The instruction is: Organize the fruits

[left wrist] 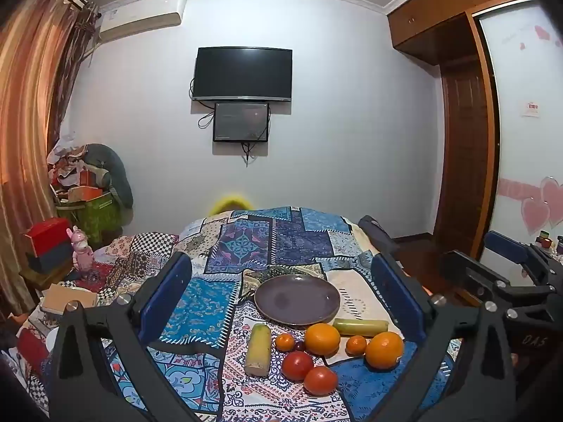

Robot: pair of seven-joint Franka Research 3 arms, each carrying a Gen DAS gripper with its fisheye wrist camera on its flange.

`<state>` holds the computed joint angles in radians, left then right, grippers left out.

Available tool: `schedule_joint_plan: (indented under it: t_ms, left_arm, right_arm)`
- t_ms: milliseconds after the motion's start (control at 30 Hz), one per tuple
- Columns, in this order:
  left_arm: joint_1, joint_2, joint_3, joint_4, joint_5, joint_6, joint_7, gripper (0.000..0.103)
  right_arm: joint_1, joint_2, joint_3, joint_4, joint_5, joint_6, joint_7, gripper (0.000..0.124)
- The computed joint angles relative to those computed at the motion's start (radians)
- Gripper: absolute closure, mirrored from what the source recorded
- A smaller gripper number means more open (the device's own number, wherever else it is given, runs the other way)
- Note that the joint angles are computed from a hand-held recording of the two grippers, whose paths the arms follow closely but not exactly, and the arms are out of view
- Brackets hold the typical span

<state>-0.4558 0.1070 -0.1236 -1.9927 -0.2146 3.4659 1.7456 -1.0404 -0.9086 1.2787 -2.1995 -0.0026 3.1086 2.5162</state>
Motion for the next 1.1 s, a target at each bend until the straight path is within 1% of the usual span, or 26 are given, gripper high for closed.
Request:
schedule_joint_plan:
  t_ms: [133,200,233,267,300,433,467,633,1100]
  left_arm:
    - [0.006,0.006,0.002,0.017,0.007,-0.014,-0.025,0.0]
    - [0.04,0.01,-0.018,0.025,0.068,-0.027,-0.081,0.0]
    - [0.025,0.004,-0.006,0.005,0.054,0.0,-0.076,0.0]
    - [0.033,0.003,-0.01,0.006,0.071,-0.002,-0.094,0.0]
    - [0.007,0.005,0.008,0.012,0.035,-0.008,-0.059,0.0]
    - [0.03,0.005,-0.006,0.017,0.074,-0.014,-0.093,0.0]
    - [0.026,0.006,-0.004,0.006,0.073,-0.001,-0.094,0.0]
    - [0.046,0.007,-0.018,0.0,0.111,0.01,-0.124,0.0]
    - [0.029,0.003,-0.013,-0.001,0.071,0.012,-0.088,0.0]
  right_arm:
    - [0.001,0.002,0.0,0.003,-0.002,-0.004,0.0,0.021]
    - [0.001,0.004,0.0,0.002,0.001,-0.001,0.004,0.021]
    - [0.001,0.004,0.0,0.002,0.0,-0.001,0.004,0.021]
    - [0.002,0.004,0.0,0.002,-0.001,-0.001,0.004,0.021]
    - [0.001,0.005,-0.002,0.0,-0.002,0.001,0.002,0.021]
    - [-0.001,0.005,-0.002,0.004,-0.004,0.0,0.001,0.021]
    - [-0.001,0.004,-0.002,0.004,-0.004,0.0,0.001,0.021]
    - [0.002,0.003,-0.003,0.003,-0.003,-0.003,0.002,0.021]
    - [0.0,-0.001,0.003,0.0,-0.001,0.002,0.009,0.021]
